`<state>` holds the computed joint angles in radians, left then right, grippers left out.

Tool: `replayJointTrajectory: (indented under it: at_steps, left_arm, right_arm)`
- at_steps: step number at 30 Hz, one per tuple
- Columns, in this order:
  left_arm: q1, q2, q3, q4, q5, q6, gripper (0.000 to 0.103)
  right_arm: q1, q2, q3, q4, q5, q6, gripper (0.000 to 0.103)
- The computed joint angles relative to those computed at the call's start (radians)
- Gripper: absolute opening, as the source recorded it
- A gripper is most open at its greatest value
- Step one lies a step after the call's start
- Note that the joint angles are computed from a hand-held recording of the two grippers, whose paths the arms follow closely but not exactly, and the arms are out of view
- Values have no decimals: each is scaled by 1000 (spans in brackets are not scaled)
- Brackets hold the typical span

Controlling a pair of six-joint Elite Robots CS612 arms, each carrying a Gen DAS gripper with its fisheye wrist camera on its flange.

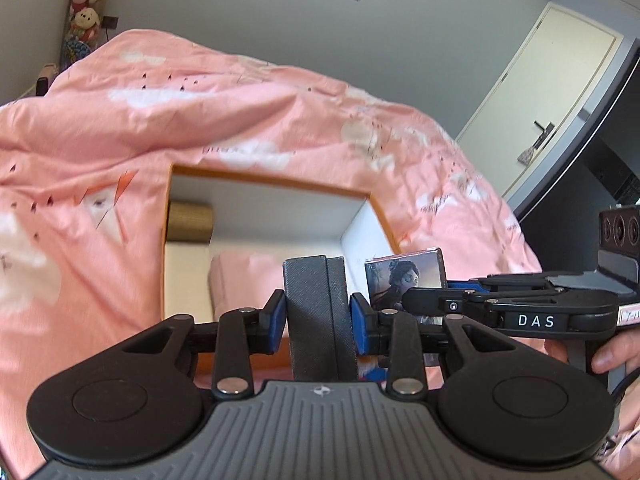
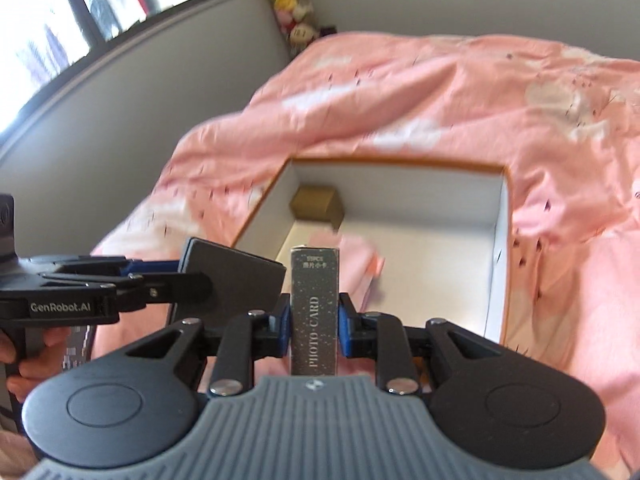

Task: Organize objects
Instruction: 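Lower the grey box into the orange box, open left gripper while right holds card box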

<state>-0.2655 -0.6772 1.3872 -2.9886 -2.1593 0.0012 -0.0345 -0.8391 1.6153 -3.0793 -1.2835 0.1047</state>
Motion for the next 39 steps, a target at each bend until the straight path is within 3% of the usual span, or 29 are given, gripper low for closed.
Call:
replayJointTrajectory:
  at_steps: [9, 16, 24, 33, 39]
  left_arm:
    - [-19, 75, -118, 2, 42, -41, 38]
    - [-14, 164, -264, 90, 29, -73, 38]
    - [-11, 289, -480, 211, -18, -178, 38]
    - [-36, 371, -627, 383, 20, -153, 38]
    - [-47, 385, -659, 476, 91, -91, 38]
  right_arm:
    - [-18, 68, -86, -15, -35, 121, 24]
    - [-23, 121, -151, 27, -54, 179, 24]
    - [-32, 168, -207, 54, -108, 233, 24]
    - [-36, 210, -266, 102, -123, 242, 24]
    - [-40, 241, -308, 136, -126, 263, 24]
